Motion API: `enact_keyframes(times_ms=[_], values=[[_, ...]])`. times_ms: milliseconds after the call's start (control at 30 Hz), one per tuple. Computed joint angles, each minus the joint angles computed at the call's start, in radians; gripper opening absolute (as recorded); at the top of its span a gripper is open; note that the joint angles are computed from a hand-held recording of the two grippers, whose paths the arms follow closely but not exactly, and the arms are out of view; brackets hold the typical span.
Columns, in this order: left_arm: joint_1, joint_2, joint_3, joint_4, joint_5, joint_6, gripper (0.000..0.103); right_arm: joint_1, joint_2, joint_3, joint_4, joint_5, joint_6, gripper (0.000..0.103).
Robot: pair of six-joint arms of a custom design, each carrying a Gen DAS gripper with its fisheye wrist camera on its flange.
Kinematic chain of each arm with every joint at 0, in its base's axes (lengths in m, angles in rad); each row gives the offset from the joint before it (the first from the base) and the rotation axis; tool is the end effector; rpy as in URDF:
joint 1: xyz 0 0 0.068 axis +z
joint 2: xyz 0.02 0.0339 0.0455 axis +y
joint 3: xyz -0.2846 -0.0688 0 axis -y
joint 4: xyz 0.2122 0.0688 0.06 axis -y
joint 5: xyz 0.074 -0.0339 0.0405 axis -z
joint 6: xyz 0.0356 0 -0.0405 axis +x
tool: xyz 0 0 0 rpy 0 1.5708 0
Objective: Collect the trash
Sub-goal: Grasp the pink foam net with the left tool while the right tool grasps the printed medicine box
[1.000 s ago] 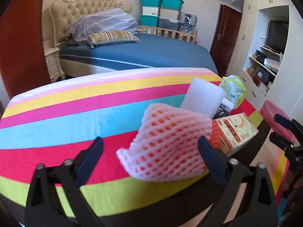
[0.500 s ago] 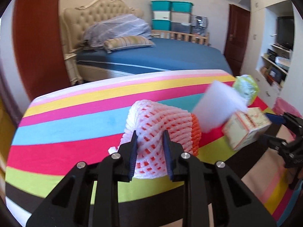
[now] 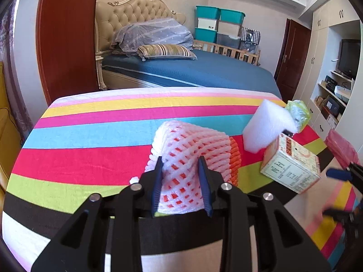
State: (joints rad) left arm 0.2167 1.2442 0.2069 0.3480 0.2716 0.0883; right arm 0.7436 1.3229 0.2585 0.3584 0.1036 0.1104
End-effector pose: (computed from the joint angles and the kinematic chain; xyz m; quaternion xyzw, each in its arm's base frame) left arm 0.1699 0.0276 0.1620 0.0001 0.8980 -0.0568 0.4364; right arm 0.1415 0.1251 0.1619 -0.2617 0.8684 0.1305 0.4004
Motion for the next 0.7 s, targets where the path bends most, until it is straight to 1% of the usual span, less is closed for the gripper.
enact_keyframes(times_ms=[33, 67, 100, 133, 167, 200, 300, 367, 400, 433, 500, 567, 600, 633, 667, 700], values=[[0.026, -0.017, 0.0, -0.02, 0.025, 0.004, 0.038, -0.034, -0.004, 0.001, -0.008, -0.002, -0.011, 0.075], [0.078, -0.019, 0.003, -0.036, 0.072, 0.028, 0.043, -0.06, 0.009, 0.012, -0.009, 0.002, -0.019, 0.075], [0.126, -0.027, 0.003, -0.054, 0.118, 0.045, 0.058, -0.085, 0.03, 0.024, -0.001, -0.01, -0.032, 0.075], [0.147, -0.03, 0.003, -0.06, 0.14, 0.046, 0.073, -0.104, 0.057, 0.038, 0.012, -0.026, -0.045, 0.077], [0.17, -0.027, 0.003, -0.058, 0.161, 0.042, 0.077, -0.117, 0.082, 0.05, 0.025, -0.037, -0.056, 0.078], [0.178, -0.017, 0.004, -0.055, 0.169, 0.042, 0.078, -0.126, 0.122, 0.074, 0.033, -0.047, -0.069, 0.079], [0.159, 0.032, 0.026, -0.059, 0.153, 0.039, 0.079, -0.129, 0.236, 0.148, 0.046, -0.044, -0.102, 0.079], [0.153, 0.073, 0.035, -0.051, 0.144, 0.04, 0.079, -0.131, 0.285, 0.186, 0.047, -0.057, -0.113, 0.079], [0.148, 0.083, 0.038, -0.049, 0.136, 0.037, 0.079, -0.126, 0.307, 0.199, 0.055, -0.059, -0.114, 0.074], [0.147, 0.099, 0.043, -0.044, 0.131, 0.036, 0.079, -0.119, 0.324, 0.207, 0.063, -0.057, -0.113, 0.066], [0.144, 0.142, 0.058, -0.039, 0.132, 0.035, 0.079, -0.118, 0.349, 0.218, 0.066, -0.066, -0.112, 0.057], [0.138, 0.177, 0.068, -0.038, 0.148, 0.035, 0.078, -0.115, 0.341, 0.208, 0.078, -0.063, -0.106, 0.056], [0.128, 0.186, 0.066, -0.034, 0.144, 0.037, 0.072, -0.11, 0.331, 0.197, 0.089, -0.057, -0.103, 0.055], [0.117, 0.183, 0.06, -0.029, 0.136, 0.047, 0.058, -0.105, 0.323, 0.189, 0.094, -0.057, -0.098, 0.053], [0.082, 0.159, 0.038, -0.005, 0.092, 0.057, 0.052, -0.103, 0.309, 0.177, 0.096, -0.063, -0.094, 0.053], [0.063, 0.145, 0.025, 0.007, 0.074, 0.065, 0.042, -0.096, 0.3, 0.163, 0.103, -0.062, -0.092, 0.051]])
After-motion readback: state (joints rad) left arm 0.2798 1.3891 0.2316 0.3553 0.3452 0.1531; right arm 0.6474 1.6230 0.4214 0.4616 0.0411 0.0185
